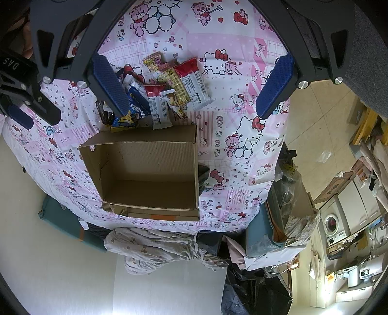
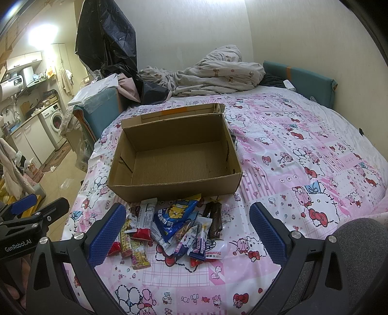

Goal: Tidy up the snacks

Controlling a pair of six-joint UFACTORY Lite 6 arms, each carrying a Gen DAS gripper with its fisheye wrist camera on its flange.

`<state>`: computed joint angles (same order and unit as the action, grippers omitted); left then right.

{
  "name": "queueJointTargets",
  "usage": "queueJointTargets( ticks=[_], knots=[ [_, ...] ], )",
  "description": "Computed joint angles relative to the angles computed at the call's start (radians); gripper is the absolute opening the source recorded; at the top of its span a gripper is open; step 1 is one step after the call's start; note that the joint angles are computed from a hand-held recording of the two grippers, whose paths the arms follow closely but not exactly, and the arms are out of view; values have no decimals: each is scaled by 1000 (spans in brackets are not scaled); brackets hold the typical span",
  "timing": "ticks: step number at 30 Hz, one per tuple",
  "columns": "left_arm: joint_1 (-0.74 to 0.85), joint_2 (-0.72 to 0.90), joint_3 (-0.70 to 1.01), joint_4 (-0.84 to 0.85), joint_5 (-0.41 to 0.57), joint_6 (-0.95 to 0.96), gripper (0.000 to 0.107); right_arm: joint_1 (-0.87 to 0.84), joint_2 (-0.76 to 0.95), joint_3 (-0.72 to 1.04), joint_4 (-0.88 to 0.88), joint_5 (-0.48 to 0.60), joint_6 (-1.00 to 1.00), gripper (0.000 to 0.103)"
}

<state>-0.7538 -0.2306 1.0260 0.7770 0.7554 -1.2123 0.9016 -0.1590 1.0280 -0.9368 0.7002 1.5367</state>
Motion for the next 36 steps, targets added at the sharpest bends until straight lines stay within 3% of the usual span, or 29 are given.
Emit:
queueJointTargets(
  ticks=[21, 26, 30, 33, 36],
  knots=[
    [-10, -9, -2, 3, 14, -4, 103, -2, 6, -5, -6, -10, 8, 103],
    [39, -19, 24, -74, -13, 74, 103, -28, 3, 5, 52, -35, -49, 103],
    [173, 81, 173, -279, -10, 322, 103, -175, 0, 17, 344, -177, -357, 103],
    [273, 207, 307, -410, 20, 499, 103, -277, 56, 87, 577, -200, -624, 103],
    [366, 310, 386, -568, 34, 644, 93, -378, 127, 157, 801, -198, -855, 103]
  ],
)
